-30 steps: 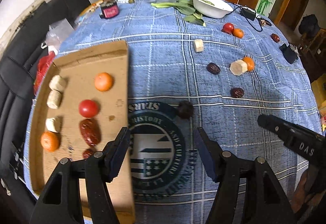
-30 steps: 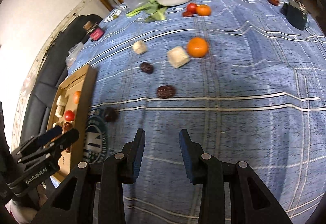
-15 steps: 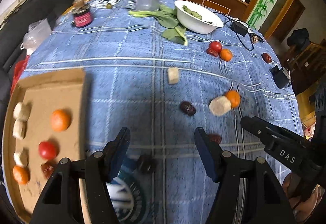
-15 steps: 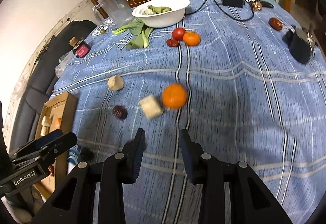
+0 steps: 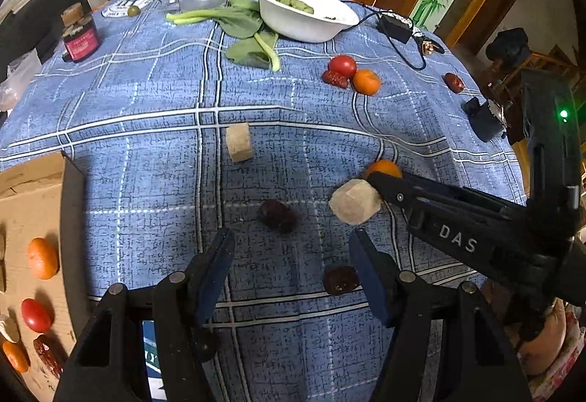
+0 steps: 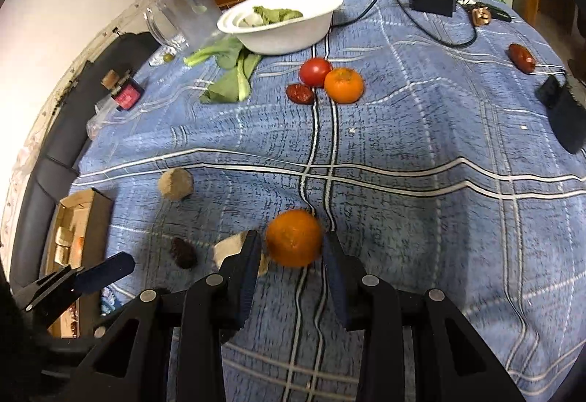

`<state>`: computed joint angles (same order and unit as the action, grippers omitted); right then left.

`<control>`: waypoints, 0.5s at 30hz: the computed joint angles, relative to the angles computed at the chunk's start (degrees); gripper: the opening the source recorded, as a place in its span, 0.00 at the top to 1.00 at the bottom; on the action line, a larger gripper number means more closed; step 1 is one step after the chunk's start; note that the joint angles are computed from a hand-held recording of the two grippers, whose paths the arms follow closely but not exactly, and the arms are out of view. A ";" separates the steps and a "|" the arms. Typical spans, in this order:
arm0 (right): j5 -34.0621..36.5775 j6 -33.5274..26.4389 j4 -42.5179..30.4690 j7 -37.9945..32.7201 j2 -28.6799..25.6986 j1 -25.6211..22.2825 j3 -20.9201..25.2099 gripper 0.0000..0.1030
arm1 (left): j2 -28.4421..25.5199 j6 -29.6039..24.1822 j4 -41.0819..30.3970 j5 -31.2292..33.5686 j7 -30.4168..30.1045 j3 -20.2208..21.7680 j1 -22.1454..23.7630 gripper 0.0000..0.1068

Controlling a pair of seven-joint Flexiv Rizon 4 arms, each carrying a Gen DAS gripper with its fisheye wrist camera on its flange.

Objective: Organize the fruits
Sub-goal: 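Grasp a beige cube with the left tool while the right tool grasps a mandarin orange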

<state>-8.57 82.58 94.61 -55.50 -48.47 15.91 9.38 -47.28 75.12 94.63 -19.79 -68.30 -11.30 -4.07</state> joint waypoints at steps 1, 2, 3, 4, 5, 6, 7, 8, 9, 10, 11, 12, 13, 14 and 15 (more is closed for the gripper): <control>0.22 -0.15 -0.56 -0.36 -0.51 -0.68 0.83 0.62 | -0.21 -0.25 -0.28 0.02 0.04 -0.01 0.00 0.40; 0.77 -0.01 -1.08 -0.91 -1.10 -1.82 2.25 0.62 | -0.54 -0.58 -0.68 0.02 0.31 -0.19 0.13 0.40; 1.06 0.73 -1.11 -1.07 -1.27 -1.96 2.34 0.64 | -0.81 -0.92 -1.10 0.08 0.52 -0.24 0.10 0.40; 1.21 0.85 -1.19 -1.38 -1.38 -2.26 2.71 0.65 | -0.97 -1.15 -1.39 0.15 0.64 -0.18 0.00 0.40; 1.52 1.22 -1.10 -1.62 -1.39 -2.66 3.16 0.66 | -1.23 -1.45 -1.85 0.25 0.73 -0.09 -0.21 0.40; 2.22 2.18 -0.63 -1.76 -1.26 -3.34 3.92 0.67 | -1.46 -1.61 -2.20 0.27 0.91 -0.22 -0.30 0.40; 2.67 2.81 -0.11 -1.49 -0.96 -3.37 3.89 0.67 | -1.76 -1.72 -2.65 0.23 1.36 -0.65 -0.28 0.40; 3.10 3.52 0.69 -0.95 -0.44 -3.13 3.46 0.67 | -1.96 -1.83 -3.01 0.24 1.69 -0.87 -0.36 0.40; 3.57 4.46 1.67 -0.50 0.14 -3.20 3.35 0.67 | -2.42 -2.20 -3.88 0.45 2.18 -0.98 -0.73 0.40; 4.04 5.34 2.69 -0.07 0.76 -3.46 3.44 0.67 | -2.86 -2.57 -4.73 0.70 2.61 -0.94 -1.14 0.40; 4.38 6.09 3.69 0.46 1.37 -3.50 3.29 0.67 | -3.11 -2.53 -5.11 0.89 3.01 -0.89 -1.41 0.40; 4.69 6.88 4.78 1.15 2.08 -3.35 2.89 0.67 | -3.64 -2.07 -5.98 1.51 3.55 -0.53 -2.11 0.40; 4.90 7.63 5.86 1.71 2.76 -3.35 2.63 0.67 | -4.32 -2.48 -7.27 2.19 4.20 -0.16 -2.82 0.40; 4.97 8.18 6.86 2.24 3.36 -3.30 2.30 0.67 | -4.94 -3.44 -8.52 2.62 4.55 0.27 -3.41 0.40; 5.22 8.96 8.11 3.10 4.10 -2.93 1.56 0.67 | -5.69 -4.00 -9.83 3.29 4.83 0.94 -4.28 0.40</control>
